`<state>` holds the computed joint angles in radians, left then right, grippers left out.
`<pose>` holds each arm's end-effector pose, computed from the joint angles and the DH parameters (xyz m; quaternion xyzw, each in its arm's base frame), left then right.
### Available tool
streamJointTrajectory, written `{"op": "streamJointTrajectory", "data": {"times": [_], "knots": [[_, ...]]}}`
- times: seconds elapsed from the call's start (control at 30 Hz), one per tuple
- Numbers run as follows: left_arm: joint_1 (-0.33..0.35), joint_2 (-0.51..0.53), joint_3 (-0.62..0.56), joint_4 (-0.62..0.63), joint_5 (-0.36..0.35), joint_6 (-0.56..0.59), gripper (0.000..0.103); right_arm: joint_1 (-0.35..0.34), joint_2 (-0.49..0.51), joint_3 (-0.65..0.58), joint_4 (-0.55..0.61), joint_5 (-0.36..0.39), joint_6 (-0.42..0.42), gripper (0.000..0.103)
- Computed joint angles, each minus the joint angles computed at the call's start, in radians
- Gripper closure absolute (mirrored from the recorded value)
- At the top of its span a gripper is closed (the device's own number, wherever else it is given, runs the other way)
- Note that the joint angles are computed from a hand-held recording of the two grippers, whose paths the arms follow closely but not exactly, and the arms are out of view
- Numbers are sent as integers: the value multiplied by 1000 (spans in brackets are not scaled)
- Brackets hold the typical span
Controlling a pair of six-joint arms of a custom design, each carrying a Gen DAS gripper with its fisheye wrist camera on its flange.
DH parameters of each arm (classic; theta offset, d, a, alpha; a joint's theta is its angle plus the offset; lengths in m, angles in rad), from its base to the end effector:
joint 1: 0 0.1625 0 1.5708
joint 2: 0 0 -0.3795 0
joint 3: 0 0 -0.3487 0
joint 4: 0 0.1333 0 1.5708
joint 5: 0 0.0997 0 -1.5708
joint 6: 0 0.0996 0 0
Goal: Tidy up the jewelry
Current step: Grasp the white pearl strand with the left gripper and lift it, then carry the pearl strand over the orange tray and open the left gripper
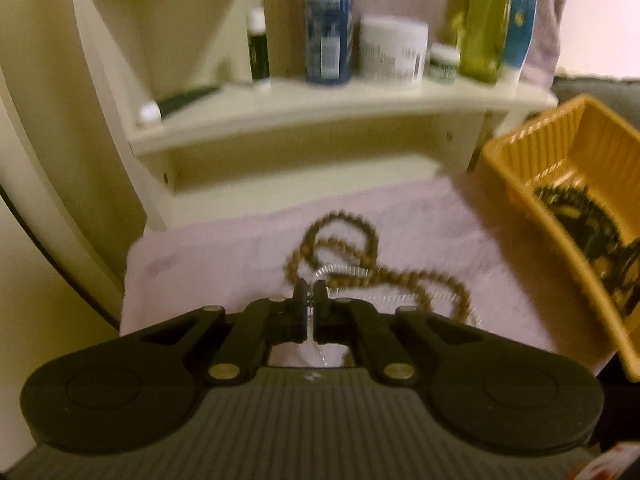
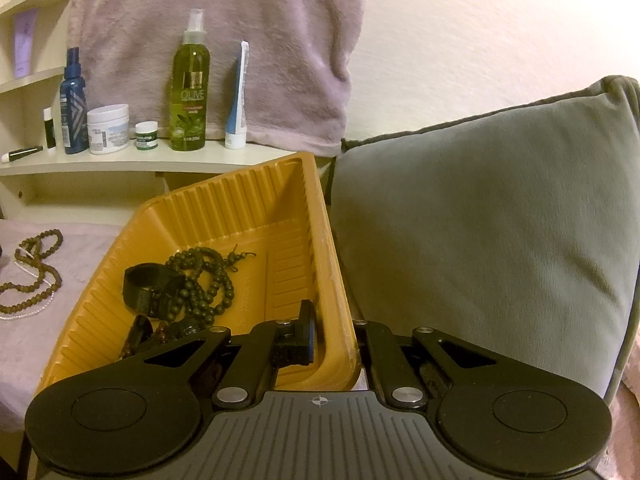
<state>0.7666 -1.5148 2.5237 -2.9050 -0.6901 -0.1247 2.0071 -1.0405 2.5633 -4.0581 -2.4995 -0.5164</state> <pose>-0.0860 -0.3745 0.2181 0.2324 0.8646 -0.3194 0.3105 0.1814 -0.2624 0.1895 0.1787 -0.7992 0.3984 0.4131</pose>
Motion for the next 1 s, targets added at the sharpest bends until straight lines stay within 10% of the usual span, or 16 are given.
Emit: {"op": "streamJointTrajectory", "data": {"times": [1.0], "knots": [[-222, -95, -126, -63, 4, 125, 102, 7, -1, -2, 5, -2, 7, 97]]}}
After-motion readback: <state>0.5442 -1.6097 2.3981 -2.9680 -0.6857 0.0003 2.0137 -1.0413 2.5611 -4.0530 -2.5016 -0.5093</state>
